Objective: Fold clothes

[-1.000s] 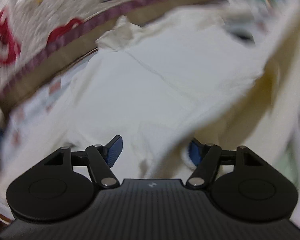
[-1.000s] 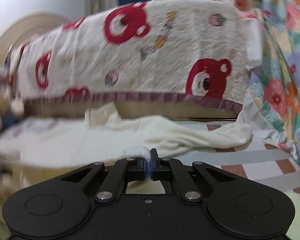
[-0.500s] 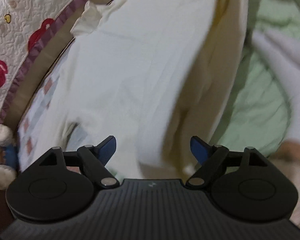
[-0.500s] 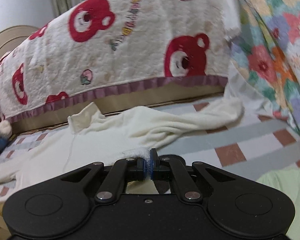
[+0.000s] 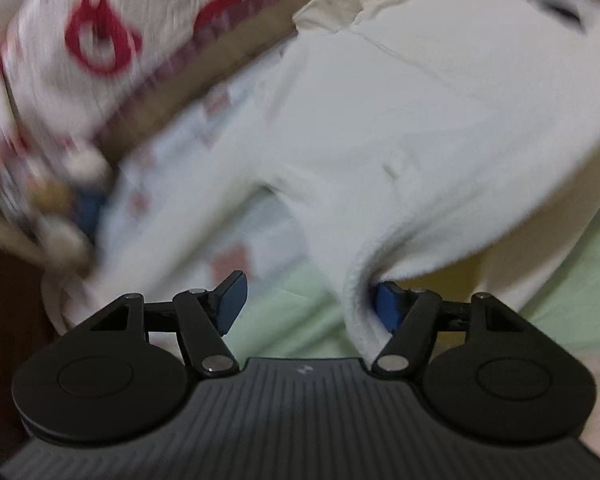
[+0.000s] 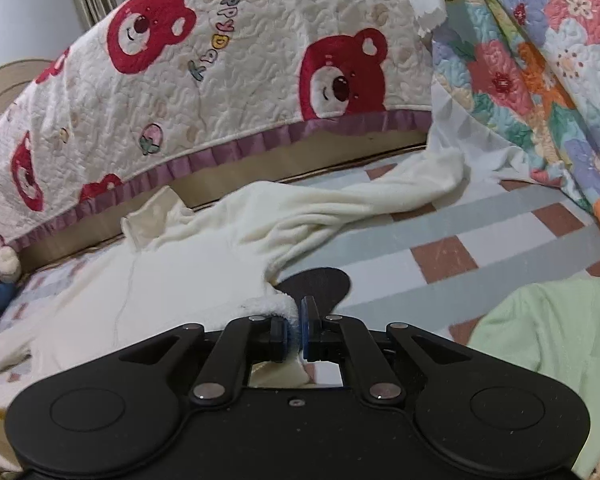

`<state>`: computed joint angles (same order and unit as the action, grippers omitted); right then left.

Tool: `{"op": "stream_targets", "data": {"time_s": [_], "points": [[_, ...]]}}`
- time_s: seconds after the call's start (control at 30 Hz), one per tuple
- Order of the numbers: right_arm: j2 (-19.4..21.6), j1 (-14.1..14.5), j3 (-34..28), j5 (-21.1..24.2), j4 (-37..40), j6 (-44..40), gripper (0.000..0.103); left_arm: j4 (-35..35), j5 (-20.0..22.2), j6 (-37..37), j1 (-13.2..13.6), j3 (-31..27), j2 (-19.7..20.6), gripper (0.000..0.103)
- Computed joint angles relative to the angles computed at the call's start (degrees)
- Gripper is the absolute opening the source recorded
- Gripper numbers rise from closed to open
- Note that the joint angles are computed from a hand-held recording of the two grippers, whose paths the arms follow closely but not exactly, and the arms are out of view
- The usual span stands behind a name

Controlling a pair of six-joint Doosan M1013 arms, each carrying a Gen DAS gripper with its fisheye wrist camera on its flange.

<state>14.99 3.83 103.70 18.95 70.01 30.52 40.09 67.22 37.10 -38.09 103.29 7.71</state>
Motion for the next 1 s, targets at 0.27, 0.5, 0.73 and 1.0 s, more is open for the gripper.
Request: {"op": "stream_targets", "data": {"time_s": [0.27,0.5,0.73,1.0], "points": [[-0.1,-0.6,0.6,1.3,-9.1,9.2,0.029,7.9,-7.0,-10.0,-1.5,2.7,-3.9,0.008],[-2.0,-3.8,2.9,11.3,-5.7,0.1,0.019,13.8,-3.8,-29.1,-4.5,5.1,-8.0,0.008],[-2.1,-4.2,4.8,14.7,-19.2,16.0,0.037,4.9,-9.4,-35.9,-2.1,8.2,-9.5,0.008],[2.9,-12.7,5.4,40.0,18.0,9.5,0.005,12.0,-11.6,-35.1,-0.4,6.1,-8.7,0.009]]}}
